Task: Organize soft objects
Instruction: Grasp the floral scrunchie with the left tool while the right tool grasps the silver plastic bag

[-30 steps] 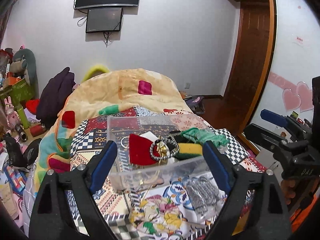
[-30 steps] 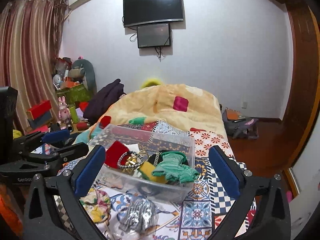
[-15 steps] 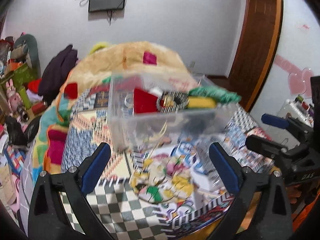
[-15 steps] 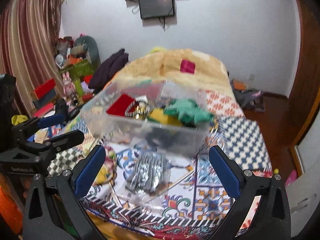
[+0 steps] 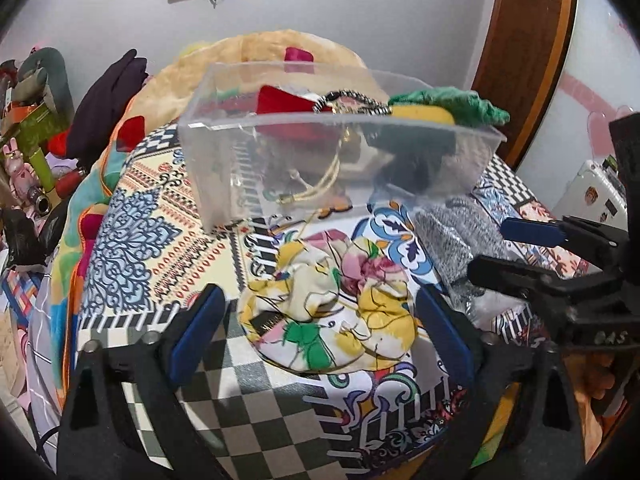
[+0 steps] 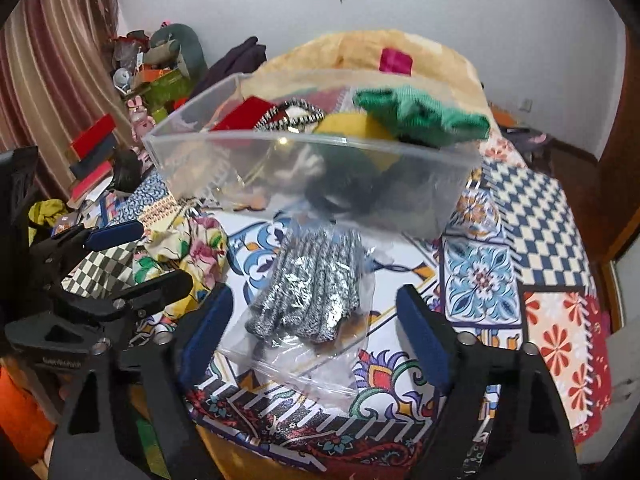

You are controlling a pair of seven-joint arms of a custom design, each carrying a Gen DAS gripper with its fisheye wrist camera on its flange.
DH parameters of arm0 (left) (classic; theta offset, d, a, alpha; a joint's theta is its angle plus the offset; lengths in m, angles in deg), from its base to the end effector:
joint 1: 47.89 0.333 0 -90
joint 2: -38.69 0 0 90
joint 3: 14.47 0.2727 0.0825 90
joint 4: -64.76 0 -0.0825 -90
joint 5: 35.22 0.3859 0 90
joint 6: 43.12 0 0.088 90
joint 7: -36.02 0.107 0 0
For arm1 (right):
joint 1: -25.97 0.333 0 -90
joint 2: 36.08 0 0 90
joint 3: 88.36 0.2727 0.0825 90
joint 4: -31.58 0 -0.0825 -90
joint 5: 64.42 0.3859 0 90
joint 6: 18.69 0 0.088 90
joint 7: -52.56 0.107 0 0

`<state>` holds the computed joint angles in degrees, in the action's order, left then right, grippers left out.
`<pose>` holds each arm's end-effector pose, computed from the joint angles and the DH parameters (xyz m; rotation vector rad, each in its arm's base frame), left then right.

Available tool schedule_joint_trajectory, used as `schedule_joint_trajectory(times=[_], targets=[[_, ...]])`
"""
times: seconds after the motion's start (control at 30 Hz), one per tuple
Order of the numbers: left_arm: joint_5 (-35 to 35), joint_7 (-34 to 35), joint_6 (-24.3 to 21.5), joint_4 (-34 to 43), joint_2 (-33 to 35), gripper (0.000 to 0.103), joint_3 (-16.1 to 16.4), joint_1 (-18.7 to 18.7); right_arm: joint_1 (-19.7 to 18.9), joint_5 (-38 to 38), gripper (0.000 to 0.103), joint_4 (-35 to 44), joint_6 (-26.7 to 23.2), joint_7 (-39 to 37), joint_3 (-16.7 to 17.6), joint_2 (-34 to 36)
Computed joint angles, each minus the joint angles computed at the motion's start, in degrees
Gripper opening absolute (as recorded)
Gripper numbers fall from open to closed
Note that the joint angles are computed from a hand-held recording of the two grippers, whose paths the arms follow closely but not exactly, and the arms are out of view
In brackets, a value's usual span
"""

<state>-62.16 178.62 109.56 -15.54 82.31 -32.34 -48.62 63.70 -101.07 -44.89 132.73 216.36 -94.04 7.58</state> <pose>0.7216 -0.1741 0.2890 -1.1259 2.5348 -0.9814 0.6183 0.4272 0.3016 -1.5876 1.9346 -0.5620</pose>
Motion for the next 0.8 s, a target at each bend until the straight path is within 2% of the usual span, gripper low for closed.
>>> schedule_joint_trajectory(times=[0.03, 0.1, 0.2, 0.33, 0.4, 0.47, 0.63, 0.8], targets=[[0.5, -0.4, -0.7, 0.5, 0.3, 0.085, 0.3, -0.3, -0.4, 0.5, 0.064, 0.0, 0.2, -0.4, 0.4, 0.1], [0.2, -0.2, 0.7, 0.0, 0.3, 0.081, 0.1, -0.3, -1.1, 1.5, 0.05, -0.6, 1.4, -1.0, 1.0, 0.1], [-0.3, 0.2, 1.4, -0.4, 0.2, 0.067, -0.5, 0.2, -0.8, 1.6, 0.041, -0.7, 2.3, -1.1, 0.6, 0.2], [-0.7, 0.8, 0.5, -0.2, 0.2, 0.032, -0.8, 0.7, 0.4, 0.2, 0.03, -1.7, 2.5, 0.2, -0.7, -0.6], [-1.1, 1.4, -0.9, 0.4, 0.4, 0.021, -1.2, 1.1, 0.2, 0.1, 0.024, -1.8, 1.9, -0.4, -0.4, -1.0], [-1.9, 2.7, -1.2, 0.0, 0.0, 0.017, -1.8, 1.7, 1.0, -1.4, 0.022, -3.0, 2.3, 1.2, -1.4, -2.0], [-7.0, 8.6, 0.8, -3.8, -3.3, 0.016, -4.7, 4.4, 3.4, -7.8, 0.021, -6.4, 2.3, 6.0, -3.5, -5.9], [-15.0, 15.5, 2.7, -6.7, -7.2, 0.016, -7.6, 7.1, 4.6, -15.7, 0.021, -8.3, 0.4, 10.3, -4.0, -9.5]])
